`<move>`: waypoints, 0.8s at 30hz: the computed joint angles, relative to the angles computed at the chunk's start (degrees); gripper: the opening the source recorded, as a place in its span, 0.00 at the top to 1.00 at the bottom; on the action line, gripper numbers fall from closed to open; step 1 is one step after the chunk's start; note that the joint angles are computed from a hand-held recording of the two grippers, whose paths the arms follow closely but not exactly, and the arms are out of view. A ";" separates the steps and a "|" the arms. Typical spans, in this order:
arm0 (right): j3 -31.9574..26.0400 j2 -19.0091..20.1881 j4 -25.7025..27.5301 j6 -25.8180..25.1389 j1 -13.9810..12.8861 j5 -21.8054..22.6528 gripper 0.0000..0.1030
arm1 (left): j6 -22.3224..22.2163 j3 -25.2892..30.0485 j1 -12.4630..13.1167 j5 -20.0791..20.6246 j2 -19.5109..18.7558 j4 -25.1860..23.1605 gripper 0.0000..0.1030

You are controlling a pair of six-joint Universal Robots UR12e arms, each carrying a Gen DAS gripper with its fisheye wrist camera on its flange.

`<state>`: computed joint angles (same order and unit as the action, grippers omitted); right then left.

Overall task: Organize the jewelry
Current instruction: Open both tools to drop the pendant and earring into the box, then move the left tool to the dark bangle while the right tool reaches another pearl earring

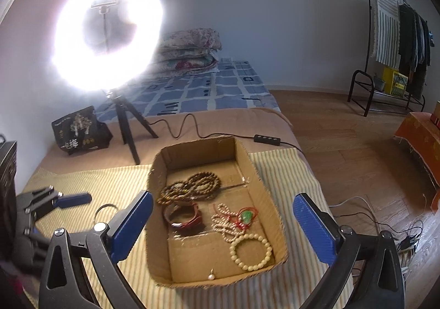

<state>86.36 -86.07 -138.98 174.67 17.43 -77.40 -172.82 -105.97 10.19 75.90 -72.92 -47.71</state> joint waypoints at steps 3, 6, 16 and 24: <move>1.20 -1.01 -0.08 -0.31 0.02 1.72 0.00 | 0.35 -0.56 1.88 0.43 0.85 -0.56 0.29; 2.31 -1.99 0.09 -1.40 0.35 3.54 0.00 | 0.50 -1.08 4.03 0.91 1.62 -2.09 0.28; 5.80 -4.41 4.28 -8.20 3.17 8.79 0.00 | 0.54 -3.46 8.48 1.22 3.40 -5.61 0.27; 8.05 -4.68 7.82 -13.08 6.15 9.13 0.05 | 0.96 -5.32 8.83 0.29 3.87 -7.52 0.26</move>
